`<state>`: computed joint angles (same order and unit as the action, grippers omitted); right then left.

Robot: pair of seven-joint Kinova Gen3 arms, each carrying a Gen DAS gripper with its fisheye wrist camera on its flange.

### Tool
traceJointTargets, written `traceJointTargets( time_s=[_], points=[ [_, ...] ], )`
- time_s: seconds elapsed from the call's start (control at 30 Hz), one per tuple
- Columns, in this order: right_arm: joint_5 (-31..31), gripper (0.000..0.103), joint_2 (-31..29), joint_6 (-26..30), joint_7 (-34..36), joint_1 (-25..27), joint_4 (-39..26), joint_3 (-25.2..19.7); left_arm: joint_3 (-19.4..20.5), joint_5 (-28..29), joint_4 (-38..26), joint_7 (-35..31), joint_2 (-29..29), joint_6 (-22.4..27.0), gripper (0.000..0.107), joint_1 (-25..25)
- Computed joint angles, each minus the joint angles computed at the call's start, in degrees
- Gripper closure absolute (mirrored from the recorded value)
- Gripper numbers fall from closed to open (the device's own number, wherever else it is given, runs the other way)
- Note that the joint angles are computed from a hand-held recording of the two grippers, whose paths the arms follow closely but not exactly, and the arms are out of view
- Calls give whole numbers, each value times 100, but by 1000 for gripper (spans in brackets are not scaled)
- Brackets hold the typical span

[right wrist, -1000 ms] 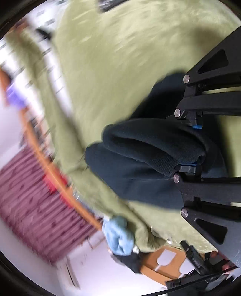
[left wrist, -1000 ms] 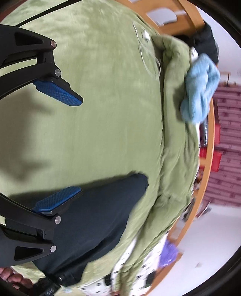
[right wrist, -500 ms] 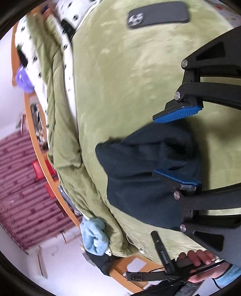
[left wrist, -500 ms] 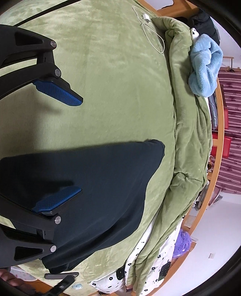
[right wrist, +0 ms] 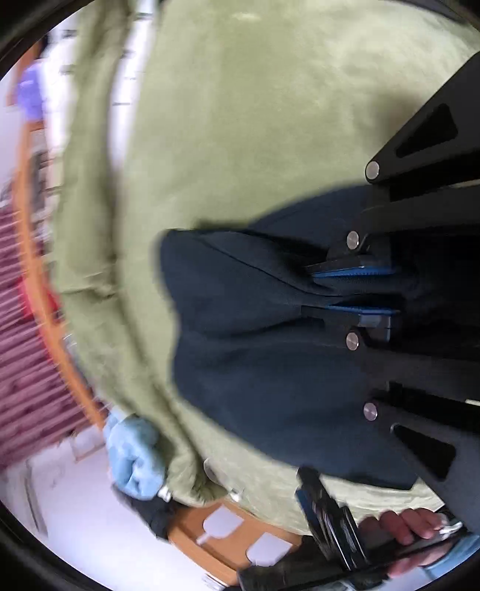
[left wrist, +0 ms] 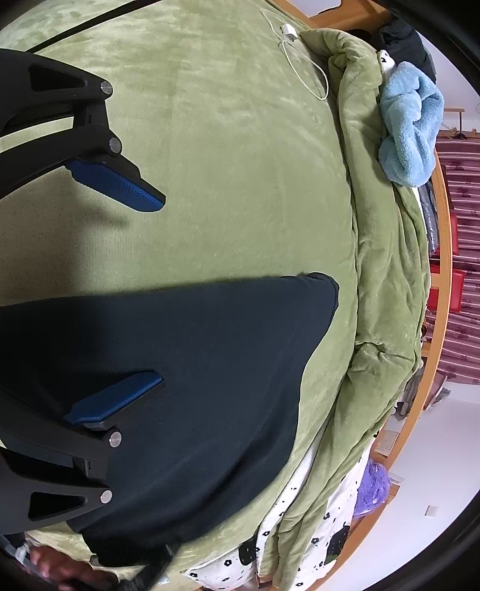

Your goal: Fold small clothes

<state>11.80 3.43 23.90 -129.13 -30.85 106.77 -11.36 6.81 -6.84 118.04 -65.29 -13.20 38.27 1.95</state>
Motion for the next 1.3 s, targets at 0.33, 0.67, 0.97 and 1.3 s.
traceJointTargets(
  time_s=[0.33, 0.67, 0.97, 1.3],
  points=[
    [803, 87, 268, 519, -691, 226, -41, -275, 19, 144, 32, -104, 85, -226, 19, 97],
    [533, 69, 717, 985, -99, 702, -861, -584, -270, 584, 86, -607, 150, -411, 19, 181],
    [-339, 96, 1023, 1007, 1115, 638, -1304, -111, -304, 724, 124, -963, 229, -646, 19, 108],
    [1045, 87, 469, 1156, -425, -530, -783, 647, -398, 888, 214, -1117, 126, -570, 19, 106]
  ],
)
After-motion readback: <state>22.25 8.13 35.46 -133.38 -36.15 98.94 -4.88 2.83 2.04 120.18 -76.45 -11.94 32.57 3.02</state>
